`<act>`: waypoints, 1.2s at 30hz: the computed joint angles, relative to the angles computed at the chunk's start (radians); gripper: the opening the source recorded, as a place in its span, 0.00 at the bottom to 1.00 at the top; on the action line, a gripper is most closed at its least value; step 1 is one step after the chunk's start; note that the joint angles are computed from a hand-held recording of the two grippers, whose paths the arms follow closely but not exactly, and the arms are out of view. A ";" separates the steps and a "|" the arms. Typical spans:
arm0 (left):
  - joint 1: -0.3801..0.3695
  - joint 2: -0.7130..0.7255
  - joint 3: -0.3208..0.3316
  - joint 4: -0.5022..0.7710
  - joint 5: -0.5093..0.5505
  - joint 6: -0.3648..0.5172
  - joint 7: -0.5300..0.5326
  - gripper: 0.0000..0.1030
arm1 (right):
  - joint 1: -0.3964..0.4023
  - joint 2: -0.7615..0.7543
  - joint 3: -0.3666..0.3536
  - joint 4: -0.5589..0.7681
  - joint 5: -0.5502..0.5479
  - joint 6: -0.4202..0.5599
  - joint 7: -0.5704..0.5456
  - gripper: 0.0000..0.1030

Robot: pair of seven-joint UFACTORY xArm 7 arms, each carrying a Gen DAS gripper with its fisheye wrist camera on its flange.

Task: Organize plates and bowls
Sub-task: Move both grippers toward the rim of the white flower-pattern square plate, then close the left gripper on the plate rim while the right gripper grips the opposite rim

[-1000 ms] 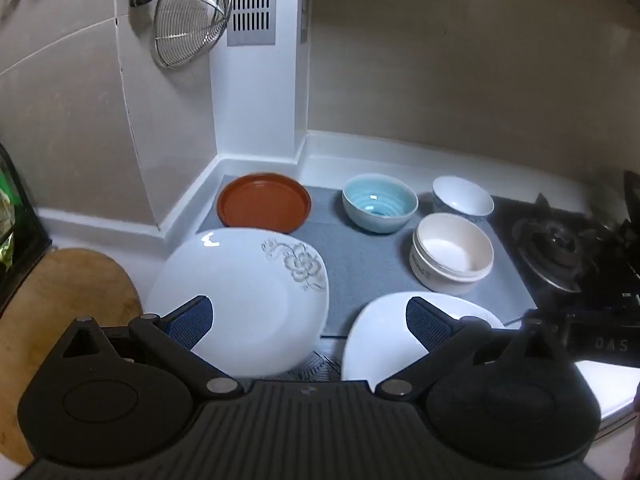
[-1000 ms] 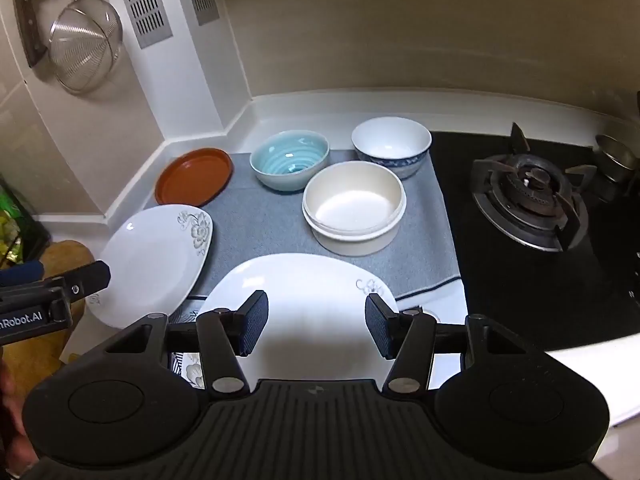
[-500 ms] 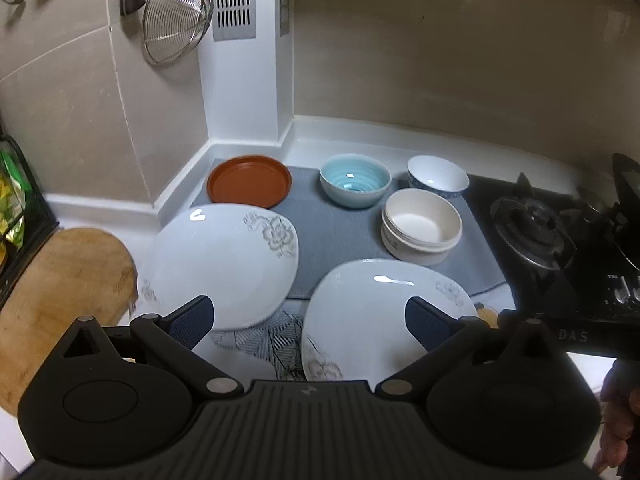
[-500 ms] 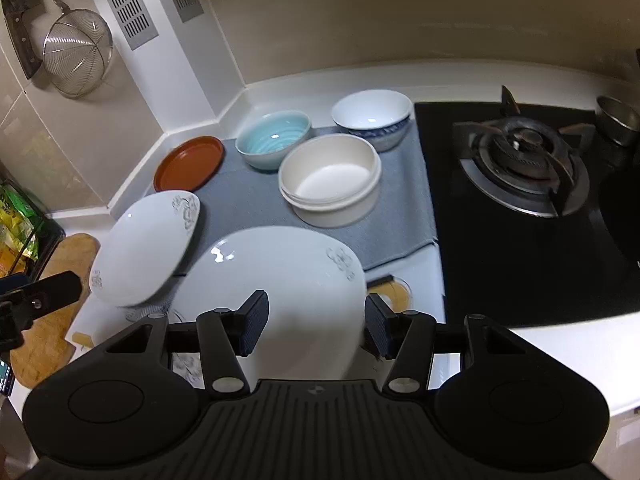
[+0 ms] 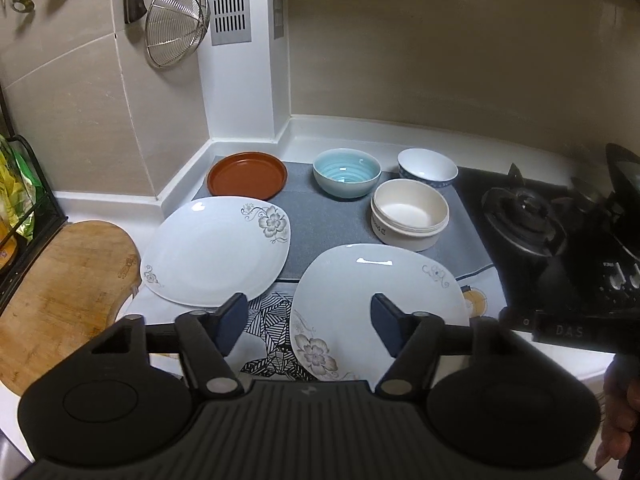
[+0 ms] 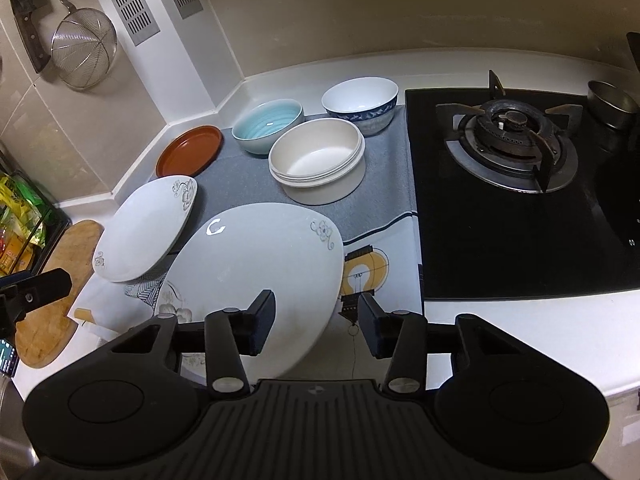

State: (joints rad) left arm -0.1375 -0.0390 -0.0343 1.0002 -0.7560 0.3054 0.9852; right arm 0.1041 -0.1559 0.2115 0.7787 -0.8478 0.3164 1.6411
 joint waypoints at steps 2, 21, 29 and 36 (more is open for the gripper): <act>0.001 0.006 -0.001 0.003 0.008 0.000 -0.013 0.58 | 0.002 -0.007 -0.002 -0.008 0.003 -0.002 -0.008 0.41; 0.096 0.200 -0.039 0.219 -0.110 0.120 0.104 0.25 | 0.022 0.086 -0.001 0.104 -0.087 0.053 0.048 0.26; 0.228 0.459 -0.071 0.528 -0.077 0.175 0.048 0.13 | 0.132 0.295 -0.080 0.374 -0.150 0.041 0.025 0.24; 0.286 0.752 -0.076 0.893 0.082 0.223 -0.101 0.13 | 0.181 0.564 -0.145 0.704 -0.059 0.010 -0.131 0.25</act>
